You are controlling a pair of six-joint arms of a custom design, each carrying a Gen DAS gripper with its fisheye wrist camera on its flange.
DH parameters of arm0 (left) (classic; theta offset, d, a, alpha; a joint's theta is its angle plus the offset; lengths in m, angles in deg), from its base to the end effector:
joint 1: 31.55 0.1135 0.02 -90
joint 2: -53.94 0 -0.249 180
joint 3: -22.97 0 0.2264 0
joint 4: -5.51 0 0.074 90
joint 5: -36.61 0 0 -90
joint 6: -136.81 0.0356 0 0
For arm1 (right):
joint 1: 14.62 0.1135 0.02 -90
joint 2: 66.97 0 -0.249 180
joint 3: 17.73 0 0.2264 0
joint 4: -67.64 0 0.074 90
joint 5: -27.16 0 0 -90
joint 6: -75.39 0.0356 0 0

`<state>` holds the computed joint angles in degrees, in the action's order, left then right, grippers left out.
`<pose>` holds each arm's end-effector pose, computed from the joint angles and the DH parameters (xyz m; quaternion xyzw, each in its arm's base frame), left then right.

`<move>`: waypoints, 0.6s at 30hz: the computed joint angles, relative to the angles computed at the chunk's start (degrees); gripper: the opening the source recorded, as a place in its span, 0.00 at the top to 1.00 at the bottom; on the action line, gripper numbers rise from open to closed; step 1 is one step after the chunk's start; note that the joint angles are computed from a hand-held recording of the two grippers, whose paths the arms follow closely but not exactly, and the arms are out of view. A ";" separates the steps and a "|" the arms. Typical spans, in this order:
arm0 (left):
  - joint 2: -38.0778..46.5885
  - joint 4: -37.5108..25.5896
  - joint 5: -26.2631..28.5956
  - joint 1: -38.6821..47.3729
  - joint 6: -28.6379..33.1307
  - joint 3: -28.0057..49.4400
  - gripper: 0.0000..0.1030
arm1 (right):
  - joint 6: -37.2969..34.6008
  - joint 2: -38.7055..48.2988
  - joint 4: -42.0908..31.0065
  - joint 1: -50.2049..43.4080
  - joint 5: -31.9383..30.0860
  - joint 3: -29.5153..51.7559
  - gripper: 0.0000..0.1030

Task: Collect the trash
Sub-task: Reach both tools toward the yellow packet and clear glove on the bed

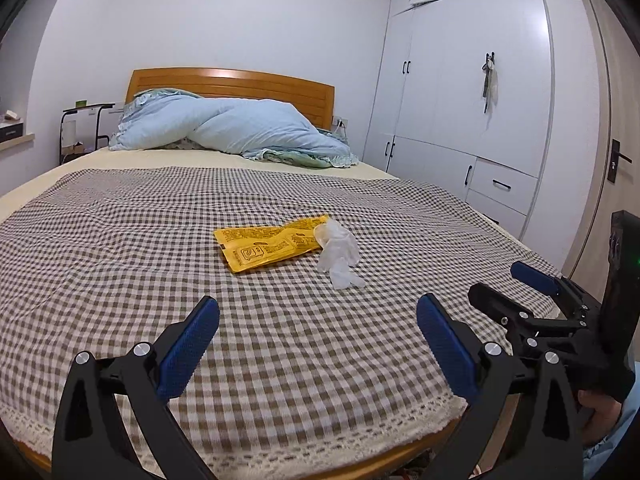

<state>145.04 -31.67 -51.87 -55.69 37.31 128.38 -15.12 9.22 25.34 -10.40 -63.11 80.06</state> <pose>0.3146 -0.1420 0.3758 0.1134 0.8255 -0.1706 0.5260 0.2728 0.0203 0.3999 -0.0353 0.8219 0.0203 0.5682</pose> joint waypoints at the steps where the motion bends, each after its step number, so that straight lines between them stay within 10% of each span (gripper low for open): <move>1: 0.85 0.04 0.17 0.18 0.01 0.86 0.07 | -0.01 0.68 0.20 -0.14 -0.19 0.57 0.11; 18: 14.84 -5.56 0.05 2.69 0.68 19.35 0.07 | -0.78 14.02 -0.69 -1.62 -3.24 13.93 0.11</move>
<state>159.88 -37.23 -51.82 -53.00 37.99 147.73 -15.90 23.24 24.64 -12.01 -66.34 93.99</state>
